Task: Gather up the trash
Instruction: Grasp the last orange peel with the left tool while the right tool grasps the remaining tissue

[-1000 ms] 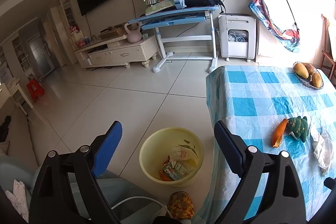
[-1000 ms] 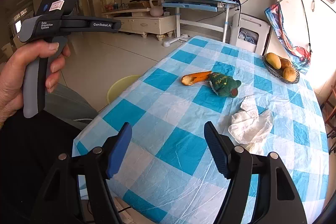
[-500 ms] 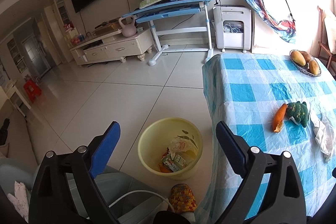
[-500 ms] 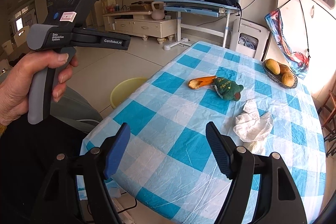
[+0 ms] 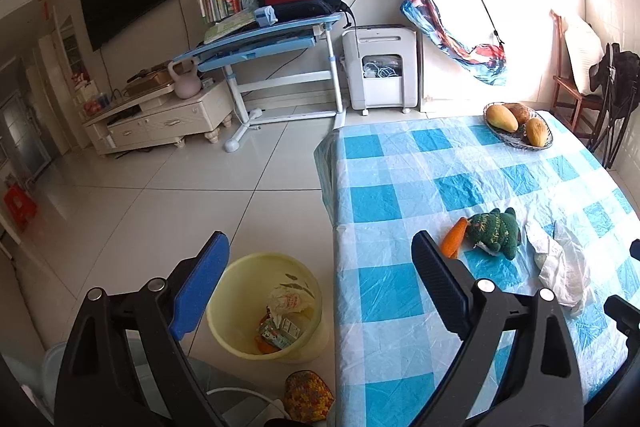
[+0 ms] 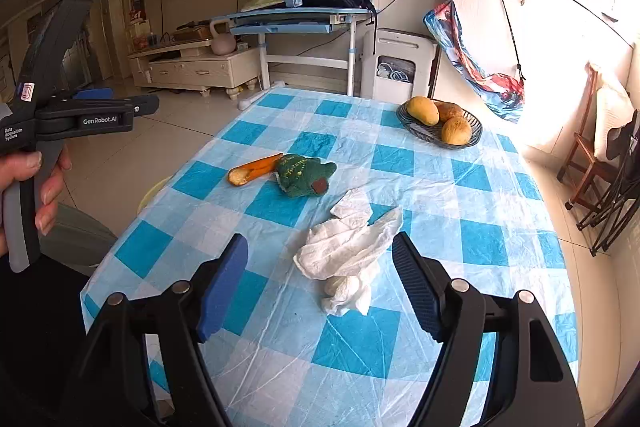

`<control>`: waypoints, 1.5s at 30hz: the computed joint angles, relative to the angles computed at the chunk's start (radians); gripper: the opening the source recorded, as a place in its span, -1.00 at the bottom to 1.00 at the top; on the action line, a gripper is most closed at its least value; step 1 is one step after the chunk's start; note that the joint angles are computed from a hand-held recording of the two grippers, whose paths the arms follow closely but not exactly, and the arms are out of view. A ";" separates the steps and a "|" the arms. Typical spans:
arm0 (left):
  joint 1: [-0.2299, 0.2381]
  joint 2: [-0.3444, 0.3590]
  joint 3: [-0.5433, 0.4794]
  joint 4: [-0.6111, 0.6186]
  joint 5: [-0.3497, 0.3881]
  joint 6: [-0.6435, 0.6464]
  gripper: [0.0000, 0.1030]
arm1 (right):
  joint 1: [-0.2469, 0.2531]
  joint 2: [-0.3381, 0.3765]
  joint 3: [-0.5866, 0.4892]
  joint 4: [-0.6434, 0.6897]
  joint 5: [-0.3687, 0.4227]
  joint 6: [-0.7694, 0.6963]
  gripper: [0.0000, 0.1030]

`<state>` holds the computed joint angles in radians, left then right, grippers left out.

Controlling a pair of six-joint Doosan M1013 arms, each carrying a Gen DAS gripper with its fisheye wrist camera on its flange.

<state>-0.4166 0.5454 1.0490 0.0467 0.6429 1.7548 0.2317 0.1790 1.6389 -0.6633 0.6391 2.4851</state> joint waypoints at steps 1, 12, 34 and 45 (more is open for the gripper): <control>-0.006 -0.002 0.005 -0.015 -0.006 0.035 0.73 | -0.007 -0.004 0.004 -0.002 0.012 0.013 0.39; -0.021 0.036 -0.054 -0.309 0.184 0.326 0.73 | -0.087 -0.034 0.040 0.124 0.021 0.057 0.39; -0.111 0.146 -0.158 -0.439 0.465 0.389 0.73 | -0.100 0.008 0.019 0.379 0.070 -0.261 0.39; -0.044 0.185 -0.255 -0.256 0.359 0.009 0.68 | -0.126 0.019 0.014 0.454 -0.066 -0.231 0.39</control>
<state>-0.4601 0.7302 0.7937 -0.2093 1.0024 1.7634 0.1054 0.1976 1.6528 -0.2091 0.5735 2.2544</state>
